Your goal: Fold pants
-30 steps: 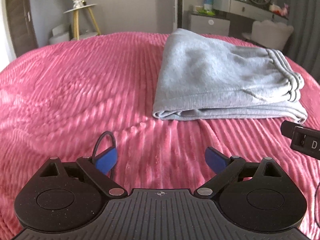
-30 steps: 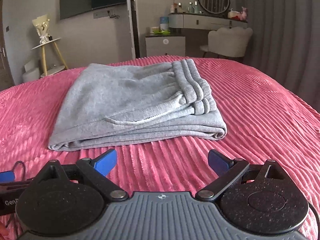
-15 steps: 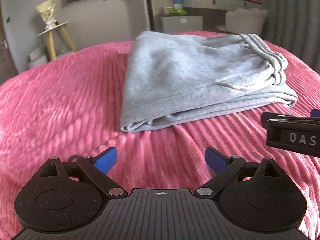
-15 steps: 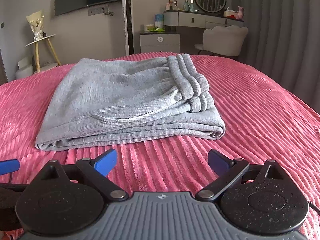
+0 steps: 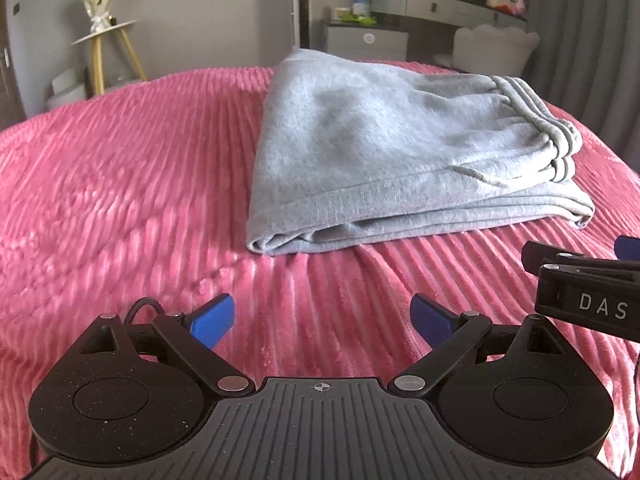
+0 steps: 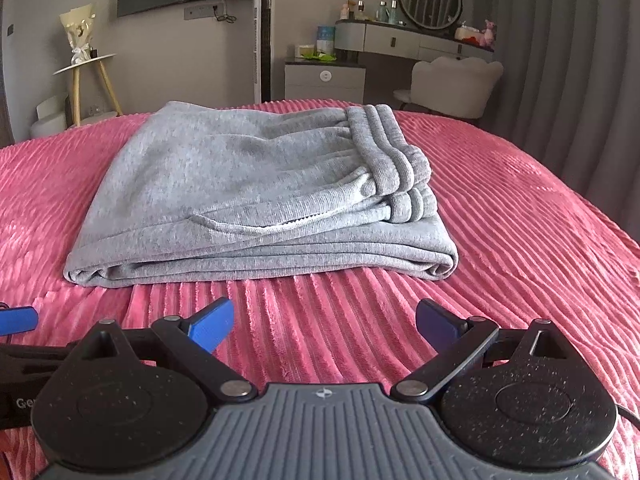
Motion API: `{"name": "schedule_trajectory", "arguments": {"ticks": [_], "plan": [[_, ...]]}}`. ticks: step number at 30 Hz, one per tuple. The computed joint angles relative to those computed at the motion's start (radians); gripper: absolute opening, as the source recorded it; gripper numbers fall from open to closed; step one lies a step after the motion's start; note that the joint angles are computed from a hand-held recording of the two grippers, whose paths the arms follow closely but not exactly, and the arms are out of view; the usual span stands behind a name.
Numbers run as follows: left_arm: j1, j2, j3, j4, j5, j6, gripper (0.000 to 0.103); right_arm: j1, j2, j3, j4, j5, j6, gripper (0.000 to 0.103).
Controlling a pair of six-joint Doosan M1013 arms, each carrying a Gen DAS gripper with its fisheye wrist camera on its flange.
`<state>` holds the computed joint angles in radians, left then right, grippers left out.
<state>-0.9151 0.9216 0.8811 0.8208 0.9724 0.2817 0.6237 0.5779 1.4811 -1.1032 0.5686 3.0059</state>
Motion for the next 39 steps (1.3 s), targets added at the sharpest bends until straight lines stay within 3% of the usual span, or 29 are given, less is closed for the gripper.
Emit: {"name": "schedule_trajectory", "arguments": {"ticks": [39], "plan": [[0.006,-0.008,0.014,0.003,-0.011,-0.049,0.098,-0.01,0.004,-0.005,0.036,0.008,-0.007,0.098]]}}
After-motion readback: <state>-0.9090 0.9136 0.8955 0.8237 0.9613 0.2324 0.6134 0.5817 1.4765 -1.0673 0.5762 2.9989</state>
